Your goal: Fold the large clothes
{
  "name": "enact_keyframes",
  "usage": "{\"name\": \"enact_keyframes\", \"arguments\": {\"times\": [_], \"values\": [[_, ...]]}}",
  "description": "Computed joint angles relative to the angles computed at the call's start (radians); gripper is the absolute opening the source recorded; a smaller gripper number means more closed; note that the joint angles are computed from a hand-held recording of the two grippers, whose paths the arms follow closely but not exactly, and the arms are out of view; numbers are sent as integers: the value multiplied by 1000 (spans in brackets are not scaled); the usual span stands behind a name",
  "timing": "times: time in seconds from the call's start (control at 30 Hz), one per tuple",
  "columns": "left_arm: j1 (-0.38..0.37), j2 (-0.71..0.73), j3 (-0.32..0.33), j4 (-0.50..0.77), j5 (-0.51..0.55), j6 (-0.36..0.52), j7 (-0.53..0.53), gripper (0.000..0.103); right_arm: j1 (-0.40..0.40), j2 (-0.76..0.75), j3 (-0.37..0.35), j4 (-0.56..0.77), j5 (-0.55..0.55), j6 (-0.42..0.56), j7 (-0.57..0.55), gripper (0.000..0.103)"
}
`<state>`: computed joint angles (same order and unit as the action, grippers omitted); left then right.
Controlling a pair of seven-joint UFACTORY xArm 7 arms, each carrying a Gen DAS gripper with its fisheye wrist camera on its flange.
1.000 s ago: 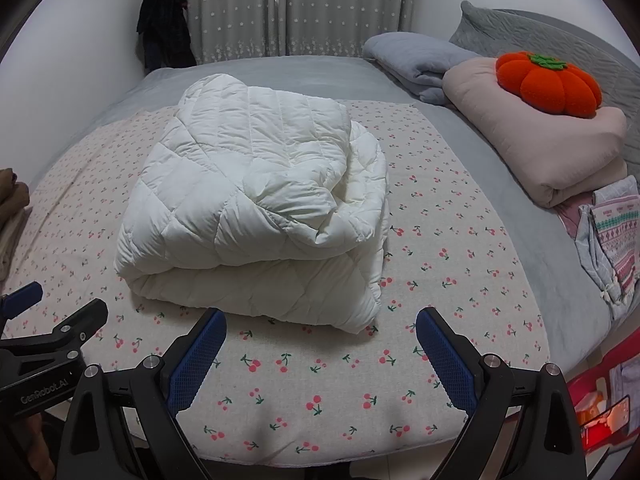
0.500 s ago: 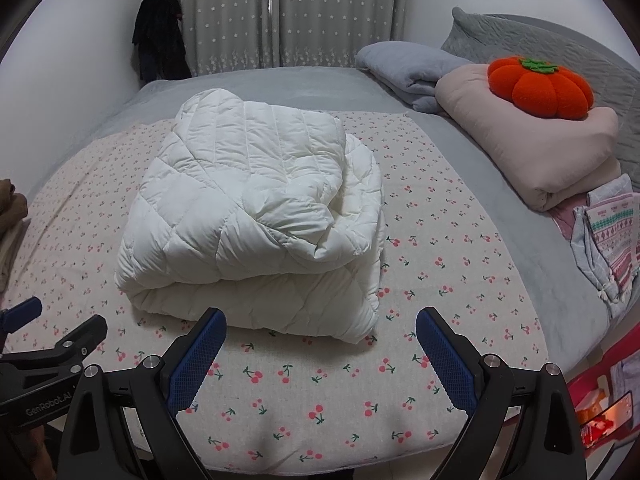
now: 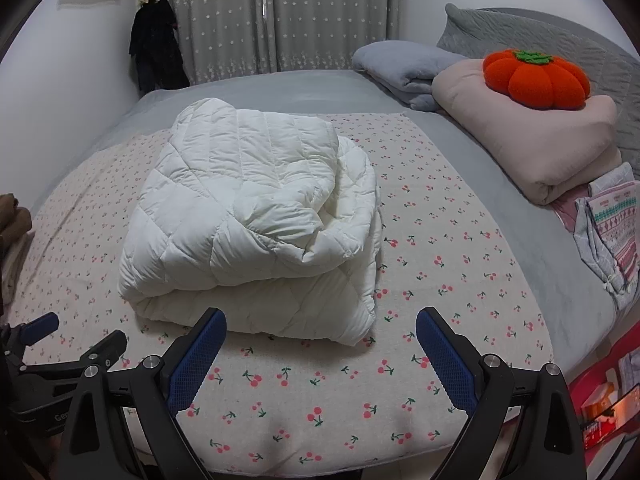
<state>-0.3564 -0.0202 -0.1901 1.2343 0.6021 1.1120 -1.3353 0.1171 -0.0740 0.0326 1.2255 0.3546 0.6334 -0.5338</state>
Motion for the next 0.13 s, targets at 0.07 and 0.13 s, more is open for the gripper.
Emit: {"name": "enact_keyframes", "arguments": {"times": [0.07, 0.13], "values": [[2, -4, 2, -6, -2, -11, 2, 102, 2, 2, 2, 0, 1, 1, 0, 98], [7, -10, 5, -15, -8, -24, 6, 102, 4, 6, 4, 1, -1, -1, 1, 98]]}}
